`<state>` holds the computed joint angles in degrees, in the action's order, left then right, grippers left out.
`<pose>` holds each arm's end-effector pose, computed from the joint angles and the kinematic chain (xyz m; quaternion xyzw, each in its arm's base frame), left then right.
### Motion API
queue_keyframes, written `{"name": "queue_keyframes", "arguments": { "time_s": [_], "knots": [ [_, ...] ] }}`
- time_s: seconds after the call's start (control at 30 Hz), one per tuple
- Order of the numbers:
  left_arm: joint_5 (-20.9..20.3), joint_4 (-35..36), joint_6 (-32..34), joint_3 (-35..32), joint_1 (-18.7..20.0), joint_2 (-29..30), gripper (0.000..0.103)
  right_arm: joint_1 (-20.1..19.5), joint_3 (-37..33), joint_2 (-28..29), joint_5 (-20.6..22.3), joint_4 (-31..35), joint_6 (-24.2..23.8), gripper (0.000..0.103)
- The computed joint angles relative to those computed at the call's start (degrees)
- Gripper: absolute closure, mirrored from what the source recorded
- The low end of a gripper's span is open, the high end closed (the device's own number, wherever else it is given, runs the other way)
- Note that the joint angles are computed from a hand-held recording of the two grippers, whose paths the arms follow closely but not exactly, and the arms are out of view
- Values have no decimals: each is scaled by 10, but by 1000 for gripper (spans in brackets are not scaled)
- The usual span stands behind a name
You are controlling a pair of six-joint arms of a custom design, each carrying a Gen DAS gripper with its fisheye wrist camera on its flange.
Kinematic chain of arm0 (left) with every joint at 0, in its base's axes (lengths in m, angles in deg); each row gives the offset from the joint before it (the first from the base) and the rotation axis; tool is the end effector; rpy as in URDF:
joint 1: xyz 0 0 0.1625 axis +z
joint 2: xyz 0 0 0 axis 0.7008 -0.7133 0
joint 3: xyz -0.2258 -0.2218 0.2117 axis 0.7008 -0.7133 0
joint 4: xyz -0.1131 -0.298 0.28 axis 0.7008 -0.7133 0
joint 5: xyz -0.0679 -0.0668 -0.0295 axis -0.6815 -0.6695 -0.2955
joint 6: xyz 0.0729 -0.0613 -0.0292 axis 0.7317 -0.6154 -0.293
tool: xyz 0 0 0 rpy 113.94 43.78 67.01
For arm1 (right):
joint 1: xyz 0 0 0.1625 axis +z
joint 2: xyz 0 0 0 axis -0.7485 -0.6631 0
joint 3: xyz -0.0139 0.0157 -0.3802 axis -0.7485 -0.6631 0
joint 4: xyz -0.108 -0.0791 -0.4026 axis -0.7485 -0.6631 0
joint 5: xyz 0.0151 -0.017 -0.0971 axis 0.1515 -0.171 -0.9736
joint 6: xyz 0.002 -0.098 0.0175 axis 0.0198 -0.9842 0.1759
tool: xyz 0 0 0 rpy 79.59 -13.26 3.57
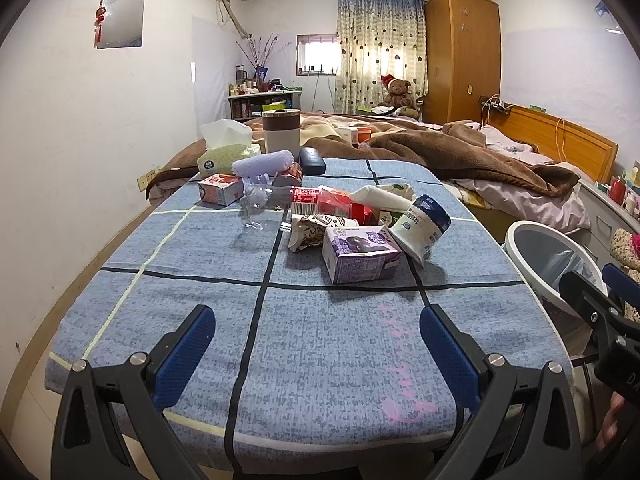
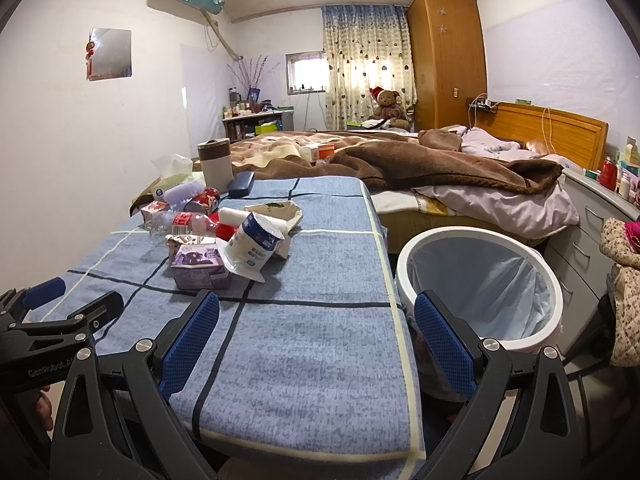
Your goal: Collect trash
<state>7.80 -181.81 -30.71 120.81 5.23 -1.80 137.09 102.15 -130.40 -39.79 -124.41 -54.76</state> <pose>-0.1443 -0.5283 0.0541 -0.0237 0.7487 -0.5024 0.4319 0.1181 -0.6209 0.0872 0.3720 -0.8286 0.3768 0.1818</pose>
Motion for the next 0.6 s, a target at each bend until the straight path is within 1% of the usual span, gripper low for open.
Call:
{"name": "queue_keyframes", "arguments": {
  "time_s": [0.2, 0.27, 0.37, 0.43, 0.53, 0.6],
  "knots": [
    [-29, 16, 22, -15, 21, -7, 0, 3, -39, 20, 0, 32, 9, 3],
    [-46, 46, 15, -16, 32, -16, 0, 4, -53, 27, 4, 43, 17, 3],
    [-80, 72, 19, -23, 50, -27, 0, 7, -87, 43, 10, 84, 35, 3],
    [-100, 46, 60, -35, 59, -23, 0, 12, -111, 58, 2, 113, 44, 3],
    [-115, 39, 97, -54, 72, -19, 0, 20, -145, 81, -3, 141, 51, 4],
    [-131, 53, 99, -61, 81, -24, 0, 23, -165, 93, -3, 164, 59, 7]
  ]
}}
